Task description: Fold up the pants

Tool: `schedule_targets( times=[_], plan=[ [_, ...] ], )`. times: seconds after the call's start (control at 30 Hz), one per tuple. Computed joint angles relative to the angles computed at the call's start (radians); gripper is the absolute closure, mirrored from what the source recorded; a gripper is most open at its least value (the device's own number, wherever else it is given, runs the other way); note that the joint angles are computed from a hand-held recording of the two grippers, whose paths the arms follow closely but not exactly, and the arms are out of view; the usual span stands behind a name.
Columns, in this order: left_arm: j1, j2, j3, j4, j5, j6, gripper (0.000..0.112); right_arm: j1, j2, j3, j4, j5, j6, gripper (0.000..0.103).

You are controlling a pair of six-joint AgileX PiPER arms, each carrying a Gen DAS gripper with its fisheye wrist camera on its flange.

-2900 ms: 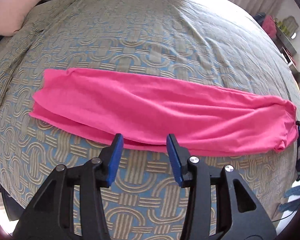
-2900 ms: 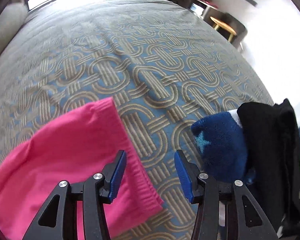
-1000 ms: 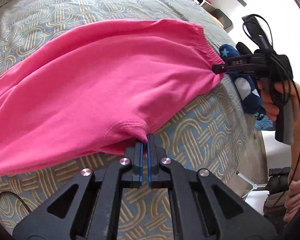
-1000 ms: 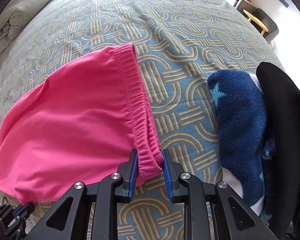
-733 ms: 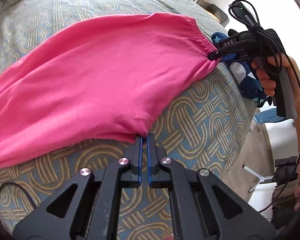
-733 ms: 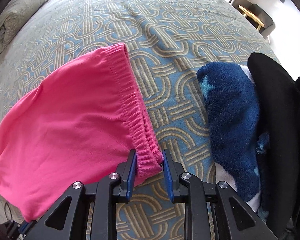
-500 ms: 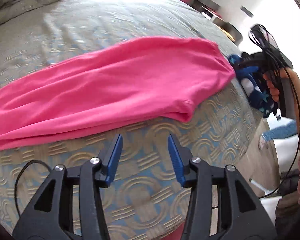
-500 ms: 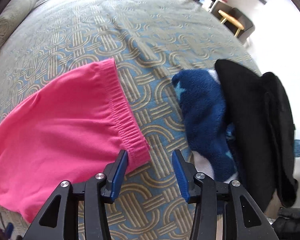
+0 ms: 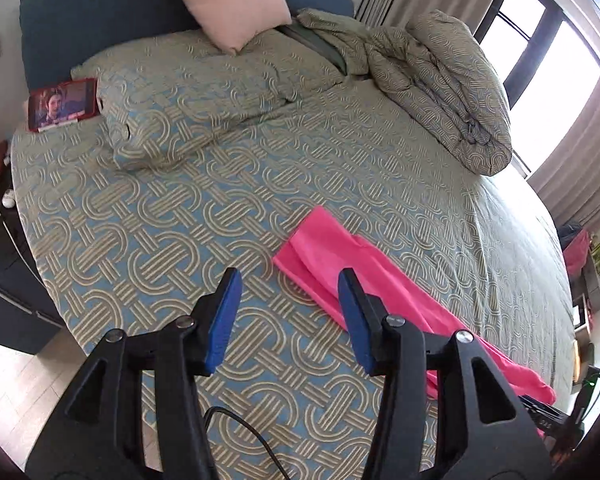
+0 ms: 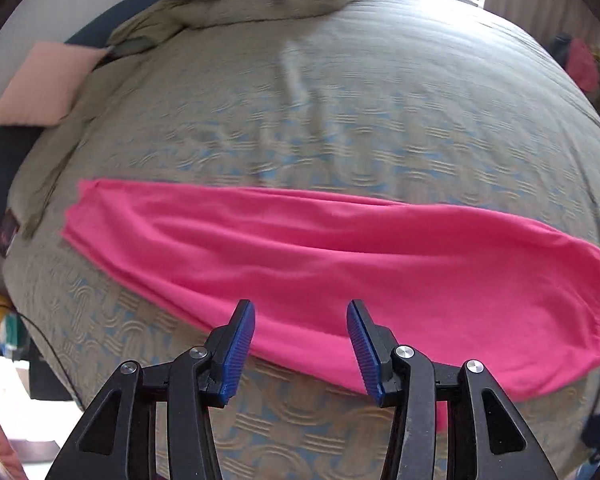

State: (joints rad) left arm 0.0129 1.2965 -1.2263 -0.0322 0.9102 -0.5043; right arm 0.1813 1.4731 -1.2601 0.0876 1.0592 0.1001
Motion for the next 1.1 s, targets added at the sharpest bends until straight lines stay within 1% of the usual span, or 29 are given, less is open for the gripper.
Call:
schedule_targets(
  times=[0.03,0.07,0.13,0.17,0.2,0.3,0.4,0.43,0.47,0.6,0.63,0.67,0.7,0.73,0.77,0.83,0.87,0.9,0.93,0.97,1.0,1.03,1.1],
  plan=[
    [0.05,0.018,0.023,-0.094,-0.02,0.082,0.061,0.1,0.037,-0.021,-0.015,-0.021,0.061,0.054],
    [0.068,0.035,0.041,-0.152,-0.036,0.124,0.062,0.178,0.07,-0.042,-0.012,-0.039,0.095,0.054],
    [0.098,0.081,0.077,-0.286,-0.082,0.241,0.075,0.278,0.157,-0.109,0.007,-0.05,0.119,0.054],
    [0.099,0.103,0.079,-0.332,-0.089,0.29,0.086,0.312,0.205,-0.152,0.014,-0.046,0.127,0.054],
    [0.086,0.147,0.067,-0.367,-0.1,0.329,0.093,0.342,0.25,-0.194,0.017,-0.039,0.141,0.054],
    [0.064,0.23,0.023,-0.452,-0.118,0.425,0.093,0.387,0.347,-0.272,0.018,-0.024,0.174,0.054],
    [0.051,0.33,-0.058,-0.474,-0.125,0.457,0.093,0.423,0.411,-0.345,-0.01,0.007,0.216,0.054],
    [0.05,0.361,-0.086,-0.471,-0.115,0.453,0.093,0.424,0.427,-0.36,-0.013,0.012,0.219,0.054],
    [0.052,0.373,-0.091,-0.481,-0.115,0.457,0.093,0.426,0.439,-0.368,-0.014,0.014,0.225,0.054],
    [0.078,0.413,-0.09,-0.587,-0.12,0.569,0.093,0.418,0.486,-0.378,0.011,-0.002,0.234,0.054],
    [0.092,0.423,-0.085,-0.634,-0.119,0.599,0.093,0.414,0.494,-0.38,0.016,-0.006,0.235,0.054],
    [0.113,0.432,-0.071,-0.72,-0.11,0.668,0.093,0.411,0.503,-0.385,0.02,-0.01,0.238,0.054],
    [0.129,0.45,-0.086,-0.771,-0.074,0.703,0.093,0.405,0.506,-0.384,0.027,-0.013,0.24,0.054],
    [0.133,0.465,-0.103,-0.782,-0.053,0.707,0.093,0.399,0.51,-0.384,0.036,-0.017,0.243,0.054],
    [0.128,0.477,-0.111,-0.753,-0.061,0.674,0.093,0.394,0.515,-0.384,0.048,-0.023,0.246,0.054],
    [0.103,0.499,-0.138,-0.609,-0.076,0.532,0.087,0.385,0.518,-0.38,0.067,-0.032,0.248,0.054],
    [0.101,0.515,-0.145,-0.574,-0.071,0.503,0.075,0.383,0.517,-0.375,0.072,-0.037,0.248,0.054],
    [0.109,0.53,-0.14,-0.571,-0.071,0.513,0.07,0.381,0.516,-0.374,0.075,-0.04,0.246,0.054],
    [0.121,0.537,-0.124,-0.607,-0.084,0.563,0.071,0.378,0.509,-0.366,0.08,-0.043,0.242,0.054],
    [0.129,0.537,-0.116,-0.62,-0.092,0.6,0.077,0.376,0.505,-0.359,0.082,-0.047,0.241,0.054],
    [0.137,0.533,-0.117,-0.598,-0.086,0.598,0.09,0.372,0.496,-0.348,0.084,-0.05,0.242,0.054],
    [0.148,0.527,-0.116,-0.582,-0.076,0.581,0.092,0.37,0.49,-0.34,0.081,-0.053,0.247,0.054],
    [0.179,0.501,-0.089,-0.587,-0.077,0.568,0.092,0.359,0.469,-0.316,0.083,-0.055,0.247,0.054]
  ],
)
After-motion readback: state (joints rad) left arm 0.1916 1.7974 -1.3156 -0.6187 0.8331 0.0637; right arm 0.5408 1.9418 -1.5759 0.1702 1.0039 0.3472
